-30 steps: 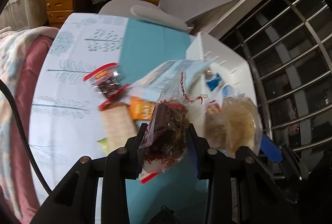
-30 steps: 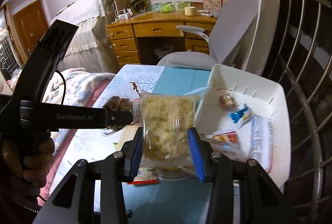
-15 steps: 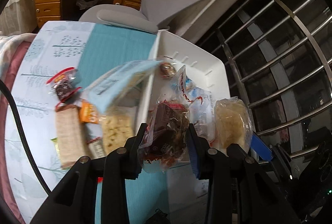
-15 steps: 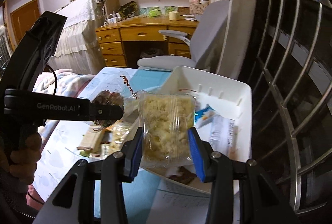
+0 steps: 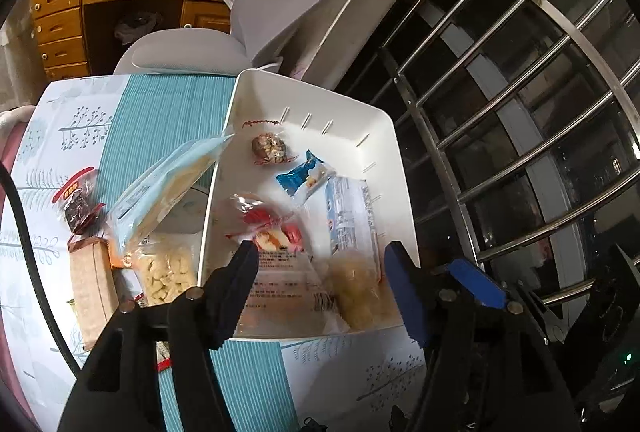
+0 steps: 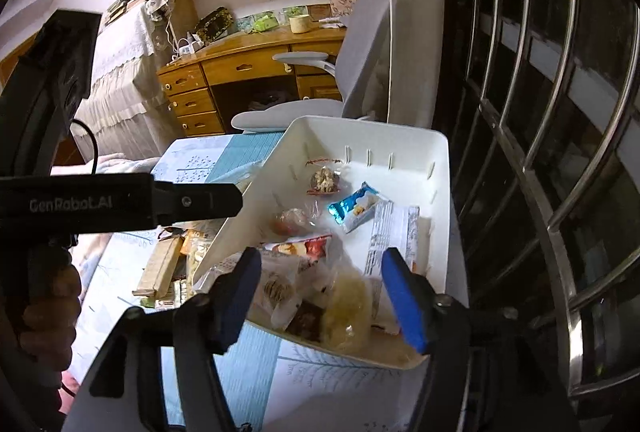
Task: Organize snacks
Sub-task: 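Withdraw both tools from the box back toward the remaining snacks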
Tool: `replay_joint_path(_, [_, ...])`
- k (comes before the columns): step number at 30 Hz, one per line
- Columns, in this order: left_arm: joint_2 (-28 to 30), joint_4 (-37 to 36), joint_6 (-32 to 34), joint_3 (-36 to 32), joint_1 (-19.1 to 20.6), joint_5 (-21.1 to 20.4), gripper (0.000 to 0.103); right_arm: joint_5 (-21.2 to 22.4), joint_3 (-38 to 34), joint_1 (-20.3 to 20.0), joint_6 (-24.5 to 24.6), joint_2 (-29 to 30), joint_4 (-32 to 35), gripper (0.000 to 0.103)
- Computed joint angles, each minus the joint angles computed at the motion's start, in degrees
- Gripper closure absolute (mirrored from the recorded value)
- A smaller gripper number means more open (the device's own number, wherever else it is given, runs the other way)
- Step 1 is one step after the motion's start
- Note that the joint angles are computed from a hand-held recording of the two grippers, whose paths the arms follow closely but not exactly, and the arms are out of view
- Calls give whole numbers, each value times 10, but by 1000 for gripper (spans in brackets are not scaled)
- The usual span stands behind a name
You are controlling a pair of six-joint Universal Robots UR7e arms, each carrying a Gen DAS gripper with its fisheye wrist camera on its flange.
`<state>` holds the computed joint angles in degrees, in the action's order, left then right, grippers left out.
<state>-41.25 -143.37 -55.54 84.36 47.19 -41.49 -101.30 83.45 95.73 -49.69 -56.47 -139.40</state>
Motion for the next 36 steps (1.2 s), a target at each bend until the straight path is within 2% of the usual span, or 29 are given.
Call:
replay_joint_path(5, [-18,27,-41,19,-1,-1,29,-12,-6,1,31,4,27,38])
replay_joint_path(17, [-99,66,-141,126,-16,2,29,-25,17,12,109,2,70,38])
replay_joint_path(22, [-148,81,-171,182,-21,-6,29,-31,38,21,168,1,80,38])
replay_joint_path(30, [-238,112,-186,264,-28,-27,28,-46,106,40,273,-12,20,38])
replay_joint_path(36, [-321,166,-172,318,-31,-48,24,-87,171,61,330,-14,-67,38])
